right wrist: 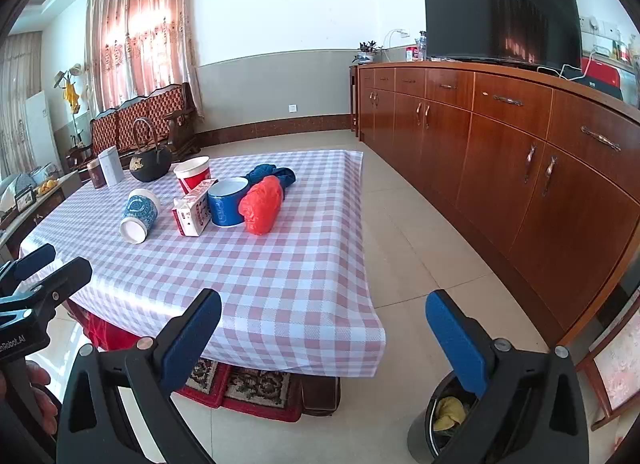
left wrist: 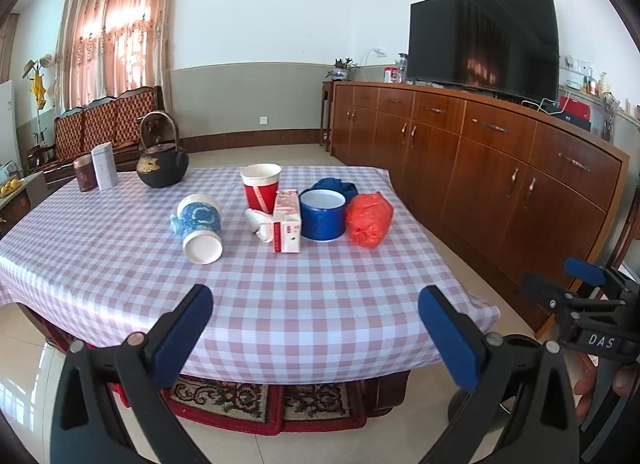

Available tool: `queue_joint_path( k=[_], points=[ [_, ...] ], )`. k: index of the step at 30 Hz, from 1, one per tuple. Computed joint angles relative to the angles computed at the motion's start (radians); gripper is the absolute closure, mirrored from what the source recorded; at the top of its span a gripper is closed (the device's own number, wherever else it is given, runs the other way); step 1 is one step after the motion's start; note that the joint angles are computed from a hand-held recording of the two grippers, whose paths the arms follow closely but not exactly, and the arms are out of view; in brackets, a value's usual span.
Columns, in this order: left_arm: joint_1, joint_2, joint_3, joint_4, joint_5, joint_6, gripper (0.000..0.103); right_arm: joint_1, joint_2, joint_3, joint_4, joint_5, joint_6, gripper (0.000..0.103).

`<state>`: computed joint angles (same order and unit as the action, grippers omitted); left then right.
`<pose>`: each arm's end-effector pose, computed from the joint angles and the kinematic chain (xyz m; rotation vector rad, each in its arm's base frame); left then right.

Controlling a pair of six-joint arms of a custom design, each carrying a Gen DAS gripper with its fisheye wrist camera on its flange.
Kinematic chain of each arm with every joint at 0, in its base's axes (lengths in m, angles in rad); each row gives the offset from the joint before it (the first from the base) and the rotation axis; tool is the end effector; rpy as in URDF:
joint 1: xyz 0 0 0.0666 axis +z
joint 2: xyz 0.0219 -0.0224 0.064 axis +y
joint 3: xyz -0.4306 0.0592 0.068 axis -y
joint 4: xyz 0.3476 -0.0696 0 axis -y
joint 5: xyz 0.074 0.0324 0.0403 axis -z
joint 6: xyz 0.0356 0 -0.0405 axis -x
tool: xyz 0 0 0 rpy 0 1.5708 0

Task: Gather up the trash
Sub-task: 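Move both open tools back toward the table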

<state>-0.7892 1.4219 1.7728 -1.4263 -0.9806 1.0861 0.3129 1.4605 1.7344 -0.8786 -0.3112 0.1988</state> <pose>0.2997 -0.2606 0.6034 -0.5831 2.0078 0.2320 0.4395 0.1532 0.5986 -0.7195 2.0475 0.4034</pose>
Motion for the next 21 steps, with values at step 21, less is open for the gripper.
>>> queue_joint_path(
  k=[21],
  points=[
    [0.194, -0.161, -0.199, 0.048, 0.118, -0.017, 0.0, 0.216, 0.156, 0.19, -0.049, 0.072, -0.02, 0.005]
  ],
)
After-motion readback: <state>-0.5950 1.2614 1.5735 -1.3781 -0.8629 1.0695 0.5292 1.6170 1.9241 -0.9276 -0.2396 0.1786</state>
